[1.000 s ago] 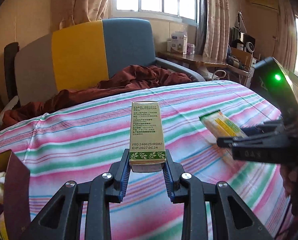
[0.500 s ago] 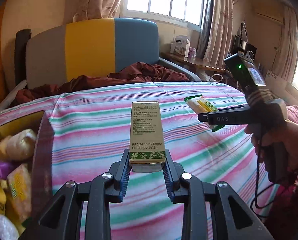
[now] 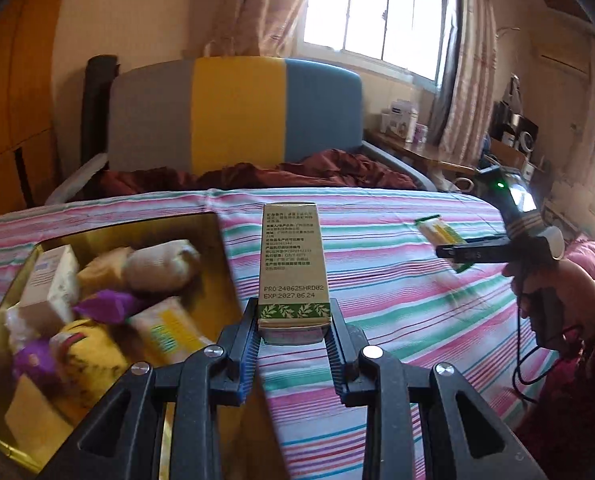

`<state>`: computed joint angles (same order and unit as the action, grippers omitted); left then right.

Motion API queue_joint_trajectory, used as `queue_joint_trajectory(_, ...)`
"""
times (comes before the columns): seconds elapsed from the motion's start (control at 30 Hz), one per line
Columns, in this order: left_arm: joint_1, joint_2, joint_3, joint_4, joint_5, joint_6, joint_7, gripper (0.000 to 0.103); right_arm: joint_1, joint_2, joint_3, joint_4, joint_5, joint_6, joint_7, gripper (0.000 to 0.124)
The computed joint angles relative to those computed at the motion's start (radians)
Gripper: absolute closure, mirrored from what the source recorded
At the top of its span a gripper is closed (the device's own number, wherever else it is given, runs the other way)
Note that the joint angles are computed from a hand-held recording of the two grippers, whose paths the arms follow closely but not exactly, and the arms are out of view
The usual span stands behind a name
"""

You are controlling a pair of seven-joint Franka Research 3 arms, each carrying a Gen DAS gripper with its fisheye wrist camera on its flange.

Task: Organize objects
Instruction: 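Carry the green box and WEIDAN pack over the gold tray with both tools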

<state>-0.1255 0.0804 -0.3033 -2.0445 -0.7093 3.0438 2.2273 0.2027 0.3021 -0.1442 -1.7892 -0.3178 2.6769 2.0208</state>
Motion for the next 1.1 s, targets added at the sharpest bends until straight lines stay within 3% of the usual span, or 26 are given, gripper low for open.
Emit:
queue_joint_trajectory(0.37, 0.047, -0.016, 0.073, -0.051, 0.168, 0.029, -0.213, 0.073, 0.035, -0.013, -0.007, -0.016, -0.089, 0.022, 0.023, 0.076)
queue_joint_trajectory(0.5, 0.076, -0.013, 0.079, -0.051, 0.166, 0.014, -0.220, 0.073, 0.043, -0.018, -0.012, -0.028, -0.130, 0.056, 0.030, 0.076)
queue_joint_trajectory(0.73, 0.116, -0.012, 0.080, -0.050, 0.046, -0.040, -0.139, 0.073, 0.057, -0.031, -0.012, -0.056, -0.169, 0.130, 0.028, 0.076)
queue_joint_trajectory(0.97, 0.127, -0.009, 0.093, -0.036, -0.022, -0.065, -0.072, 0.073, 0.069, -0.038, 0.019, -0.056, -0.132, 0.113, -0.032, 0.076)
queue_joint_trajectory(1.1, 0.137, 0.004, 0.107, -0.012, 0.006, -0.072, -0.131, 0.073, 0.081, -0.054, 0.036, -0.066, -0.100, 0.115, -0.054, 0.076)
